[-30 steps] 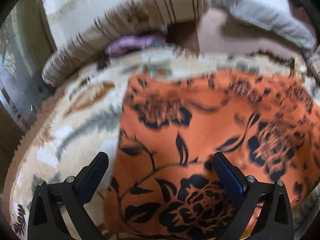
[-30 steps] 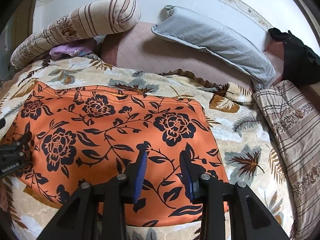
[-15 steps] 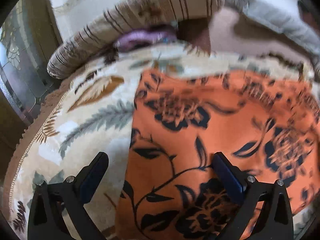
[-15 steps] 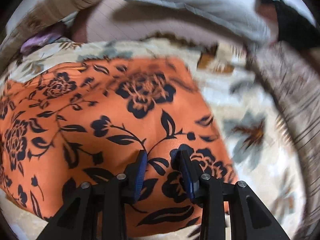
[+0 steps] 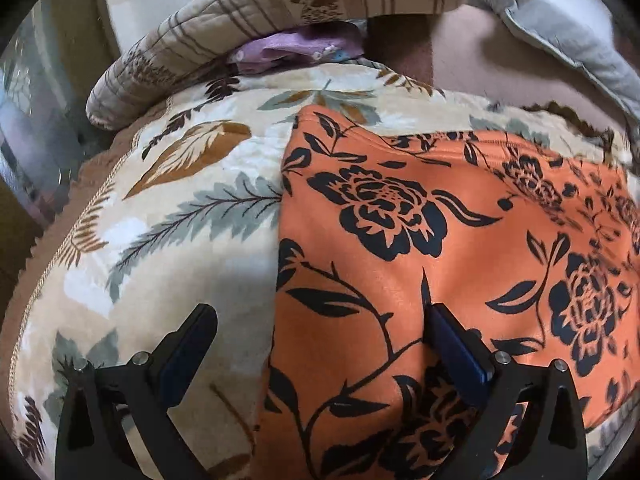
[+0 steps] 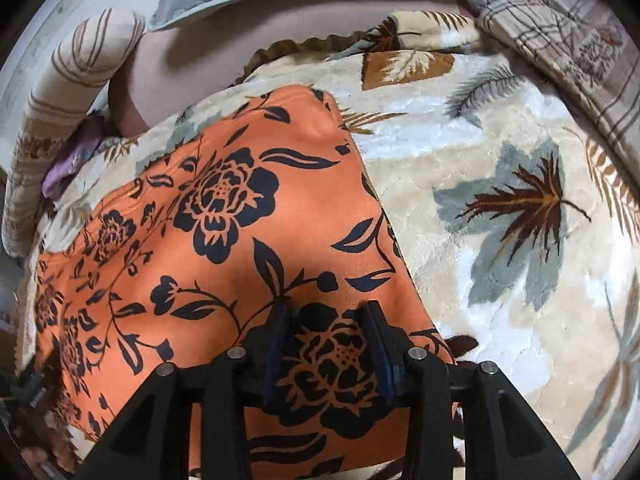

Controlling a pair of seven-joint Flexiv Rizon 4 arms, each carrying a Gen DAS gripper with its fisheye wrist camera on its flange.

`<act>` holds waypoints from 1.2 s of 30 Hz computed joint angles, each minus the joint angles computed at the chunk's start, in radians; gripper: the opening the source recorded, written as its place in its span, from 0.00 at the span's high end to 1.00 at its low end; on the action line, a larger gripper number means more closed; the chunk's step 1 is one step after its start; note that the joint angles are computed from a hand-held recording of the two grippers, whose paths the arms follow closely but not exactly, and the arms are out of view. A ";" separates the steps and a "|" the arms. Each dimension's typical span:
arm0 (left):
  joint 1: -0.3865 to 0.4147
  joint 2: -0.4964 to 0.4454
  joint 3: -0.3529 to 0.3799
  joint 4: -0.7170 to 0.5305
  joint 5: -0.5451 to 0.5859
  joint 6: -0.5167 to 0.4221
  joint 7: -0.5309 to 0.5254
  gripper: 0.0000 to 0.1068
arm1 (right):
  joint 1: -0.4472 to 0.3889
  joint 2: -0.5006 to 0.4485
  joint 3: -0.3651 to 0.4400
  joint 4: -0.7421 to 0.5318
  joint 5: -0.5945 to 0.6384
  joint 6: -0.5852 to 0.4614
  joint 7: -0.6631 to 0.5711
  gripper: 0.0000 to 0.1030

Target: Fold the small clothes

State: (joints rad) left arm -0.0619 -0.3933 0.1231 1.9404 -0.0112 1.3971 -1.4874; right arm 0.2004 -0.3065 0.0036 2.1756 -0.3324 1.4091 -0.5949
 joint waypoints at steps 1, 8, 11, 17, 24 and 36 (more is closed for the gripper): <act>0.018 0.011 -0.019 0.010 -0.015 0.000 0.020 0.04 | -0.014 0.006 0.018 0.001 0.023 0.013 -0.012 0.59; 0.072 0.136 -0.049 0.130 -0.093 -0.015 0.054 0.04 | -0.147 0.074 0.241 0.016 0.335 0.085 -0.244 0.41; 0.127 0.210 -0.121 0.219 -0.253 -0.039 0.141 0.04 | -0.175 0.101 0.305 0.017 0.468 0.081 -0.336 0.41; 0.113 0.308 -0.175 0.376 -0.635 -0.064 0.356 0.04 | -0.247 0.172 0.426 0.034 0.819 0.069 -0.561 0.41; 0.025 0.285 -0.184 0.381 -1.008 -0.124 0.573 0.04 | -0.260 0.189 0.434 -0.008 1.143 0.015 -0.770 0.37; -0.090 0.181 -0.205 0.255 -1.561 -0.057 0.925 0.14 | -0.305 0.102 0.326 -0.161 1.736 -0.128 -1.176 0.36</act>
